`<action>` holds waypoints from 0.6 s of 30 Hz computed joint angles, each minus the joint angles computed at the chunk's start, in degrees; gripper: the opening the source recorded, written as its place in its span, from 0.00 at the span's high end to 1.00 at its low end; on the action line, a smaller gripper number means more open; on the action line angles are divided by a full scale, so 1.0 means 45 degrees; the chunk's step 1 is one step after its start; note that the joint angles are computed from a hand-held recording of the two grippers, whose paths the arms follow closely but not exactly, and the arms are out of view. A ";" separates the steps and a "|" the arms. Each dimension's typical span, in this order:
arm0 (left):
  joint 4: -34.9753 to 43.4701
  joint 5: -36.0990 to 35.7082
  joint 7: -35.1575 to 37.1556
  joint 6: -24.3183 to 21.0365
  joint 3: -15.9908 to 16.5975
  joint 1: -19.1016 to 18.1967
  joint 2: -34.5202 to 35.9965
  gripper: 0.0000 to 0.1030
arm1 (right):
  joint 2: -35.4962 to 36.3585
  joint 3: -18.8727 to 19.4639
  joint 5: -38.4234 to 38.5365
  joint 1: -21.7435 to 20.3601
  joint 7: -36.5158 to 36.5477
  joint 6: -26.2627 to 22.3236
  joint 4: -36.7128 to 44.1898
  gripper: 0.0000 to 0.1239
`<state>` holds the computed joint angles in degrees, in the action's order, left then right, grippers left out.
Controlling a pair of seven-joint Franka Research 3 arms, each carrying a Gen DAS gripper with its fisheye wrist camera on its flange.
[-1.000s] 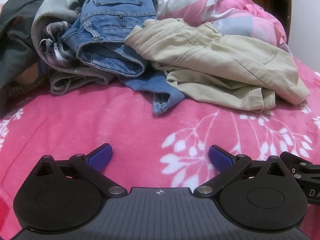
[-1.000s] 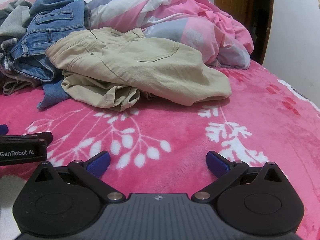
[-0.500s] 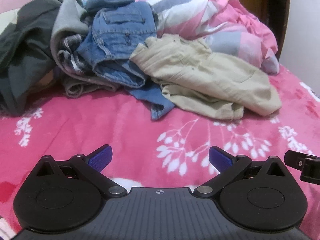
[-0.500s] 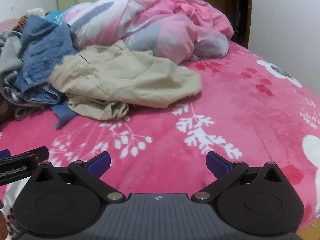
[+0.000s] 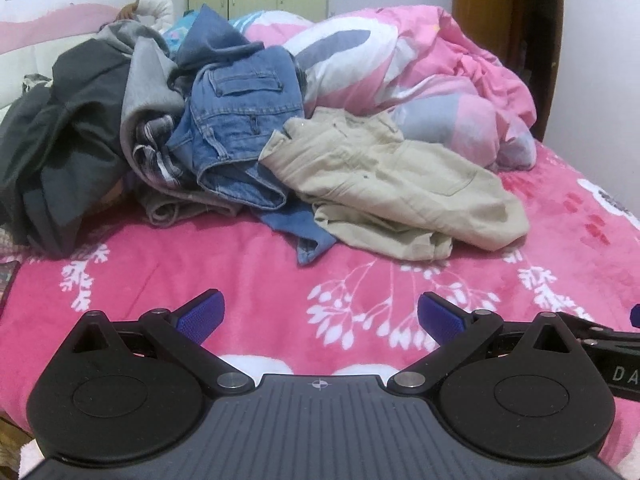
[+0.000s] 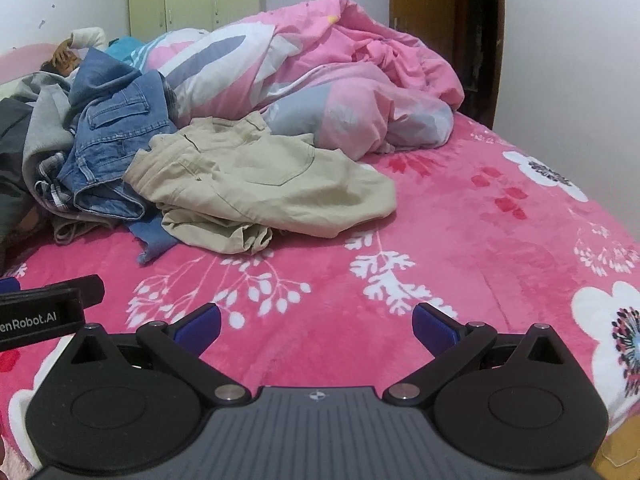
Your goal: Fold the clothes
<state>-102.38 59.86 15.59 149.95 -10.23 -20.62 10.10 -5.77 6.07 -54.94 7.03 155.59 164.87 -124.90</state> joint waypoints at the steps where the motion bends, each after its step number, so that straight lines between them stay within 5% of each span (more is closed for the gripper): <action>1: -0.0056 0.0045 -0.0055 0.0002 0.0000 -0.0015 -0.0056 0.00 | -0.0065 0.0014 -0.0028 0.0011 0.0008 -0.0028 -0.0044 0.17; 18: -0.0580 0.0348 -0.0513 -0.0196 -0.0264 0.0143 -0.0659 0.00 | -0.0650 0.0487 -0.0280 -0.0183 -0.0072 -0.0258 -0.0428 0.17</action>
